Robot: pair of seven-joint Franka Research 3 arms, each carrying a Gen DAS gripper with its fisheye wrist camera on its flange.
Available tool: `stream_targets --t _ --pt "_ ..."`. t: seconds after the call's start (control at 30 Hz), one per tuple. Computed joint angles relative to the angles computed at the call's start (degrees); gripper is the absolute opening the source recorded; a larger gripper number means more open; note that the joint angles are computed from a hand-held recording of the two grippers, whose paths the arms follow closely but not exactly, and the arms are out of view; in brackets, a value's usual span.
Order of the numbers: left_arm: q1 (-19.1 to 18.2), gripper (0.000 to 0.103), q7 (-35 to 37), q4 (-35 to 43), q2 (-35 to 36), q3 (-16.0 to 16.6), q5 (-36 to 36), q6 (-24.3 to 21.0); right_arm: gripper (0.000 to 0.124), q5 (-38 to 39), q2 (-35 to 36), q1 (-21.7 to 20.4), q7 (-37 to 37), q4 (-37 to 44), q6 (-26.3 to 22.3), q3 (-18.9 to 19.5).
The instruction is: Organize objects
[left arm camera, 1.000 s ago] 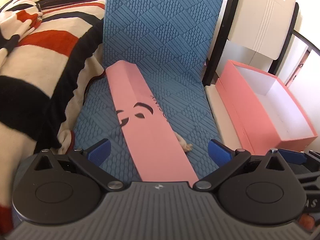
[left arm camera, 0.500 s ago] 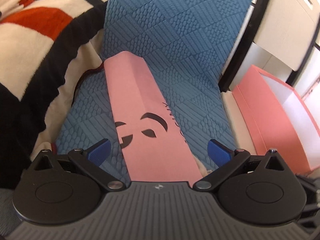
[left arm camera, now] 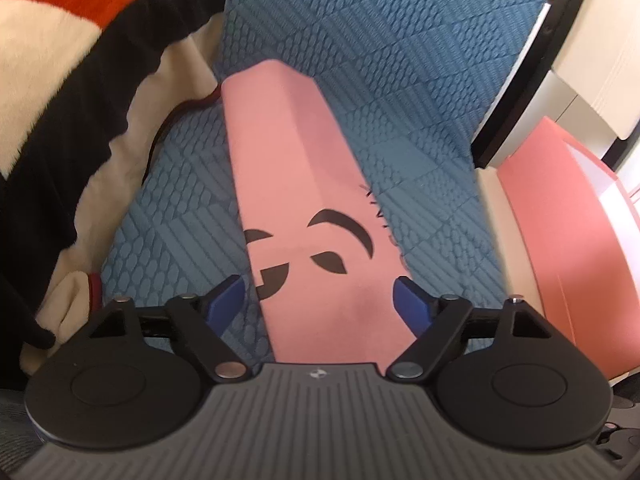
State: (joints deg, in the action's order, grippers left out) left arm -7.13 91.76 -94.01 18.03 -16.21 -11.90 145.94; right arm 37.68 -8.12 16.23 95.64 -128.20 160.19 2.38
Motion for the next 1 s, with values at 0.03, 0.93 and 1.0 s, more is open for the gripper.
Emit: stream_targets --t 0.03,0.93,1.0 --pt "-0.1 0.082 -0.7 0.4 0.3 0.2 0.3 -0.6 0.078 3.0 0.4 0.6 -2.0 0.4 -0.5 -0.6" --pt "5.1 0.087 12.3 0.8 -0.6 -3.5 -20.5 -1.7 0.018 26.1 1.5 3.9 -23.8 3.3 3.5 0.4" --pt "5.5 0.087 16.0 -0.4 -1.8 -3.8 -23.2 -1.4 0.018 28.5 1.4 4.3 -26.4 3.4 4.3 0.4"
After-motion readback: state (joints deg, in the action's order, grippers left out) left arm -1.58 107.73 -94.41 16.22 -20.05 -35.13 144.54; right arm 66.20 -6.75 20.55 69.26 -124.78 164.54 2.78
